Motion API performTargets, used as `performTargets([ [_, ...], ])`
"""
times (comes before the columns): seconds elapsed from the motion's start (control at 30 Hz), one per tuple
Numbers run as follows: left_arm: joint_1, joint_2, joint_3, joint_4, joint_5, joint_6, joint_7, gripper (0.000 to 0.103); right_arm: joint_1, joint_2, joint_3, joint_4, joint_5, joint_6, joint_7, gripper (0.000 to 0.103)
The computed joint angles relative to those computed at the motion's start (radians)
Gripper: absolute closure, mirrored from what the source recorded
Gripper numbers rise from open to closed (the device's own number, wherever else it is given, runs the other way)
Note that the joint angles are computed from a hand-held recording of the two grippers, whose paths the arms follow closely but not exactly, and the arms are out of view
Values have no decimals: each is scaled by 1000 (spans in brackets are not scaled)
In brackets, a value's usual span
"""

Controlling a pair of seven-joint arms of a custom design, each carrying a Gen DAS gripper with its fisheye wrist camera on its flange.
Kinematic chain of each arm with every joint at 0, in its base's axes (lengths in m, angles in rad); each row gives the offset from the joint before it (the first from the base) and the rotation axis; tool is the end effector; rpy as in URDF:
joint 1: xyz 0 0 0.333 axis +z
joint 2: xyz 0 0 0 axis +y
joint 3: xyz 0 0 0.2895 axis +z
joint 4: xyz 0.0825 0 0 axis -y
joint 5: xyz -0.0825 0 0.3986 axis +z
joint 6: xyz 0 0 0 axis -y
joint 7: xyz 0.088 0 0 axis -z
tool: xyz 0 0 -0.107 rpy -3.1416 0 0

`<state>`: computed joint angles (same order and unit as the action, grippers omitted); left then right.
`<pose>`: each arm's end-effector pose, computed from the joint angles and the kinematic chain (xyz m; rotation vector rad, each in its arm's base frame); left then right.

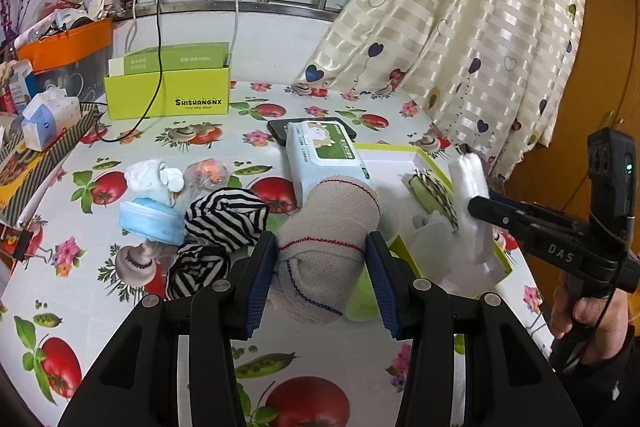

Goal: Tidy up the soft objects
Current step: 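Lift the white cloth toward the tray with the right gripper while the left holds the rolled sock, then lower the white cloth into the tray and open the right gripper while the left carries the rolled sock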

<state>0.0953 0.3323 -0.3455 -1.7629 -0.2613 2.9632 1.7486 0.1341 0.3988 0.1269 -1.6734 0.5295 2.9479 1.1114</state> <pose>0.6825 -0.1294 0.4576 -1.6691 1.8863 -1.0925 0.6988 0.1395 0.4399 -1.7726 1.4306 -0.5173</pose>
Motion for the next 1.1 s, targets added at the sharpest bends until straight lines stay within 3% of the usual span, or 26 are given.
performTargets([
  [0.3, -10, 4, -1, 12, 15, -2, -9, 56, 39, 2, -102, -34, -126, -8, 155, 80],
  [0.57, -11, 11, -20, 29, 7, -7, 16, 56, 91, 33, -200, -18, -321, -86, 346, 79],
  [0.7, -13, 18, -34, 45, -2, -15, 39, 56, 76, 52, -188, -1, -363, -132, 371, 75],
  [0.8, -16, 27, -48, 63, -13, -26, 64, 56, 67, 49, -177, -6, -376, -127, 374, 66],
  [0.87, -21, 34, -57, 75, -22, -35, 82, 56, 59, 31, -166, -32, -370, -95, 365, 60],
  [1.1, -53, 78, -78, 135, -40, -98, 142, 56, 25, -28, -130, -113, -302, 17, 308, 56],
])
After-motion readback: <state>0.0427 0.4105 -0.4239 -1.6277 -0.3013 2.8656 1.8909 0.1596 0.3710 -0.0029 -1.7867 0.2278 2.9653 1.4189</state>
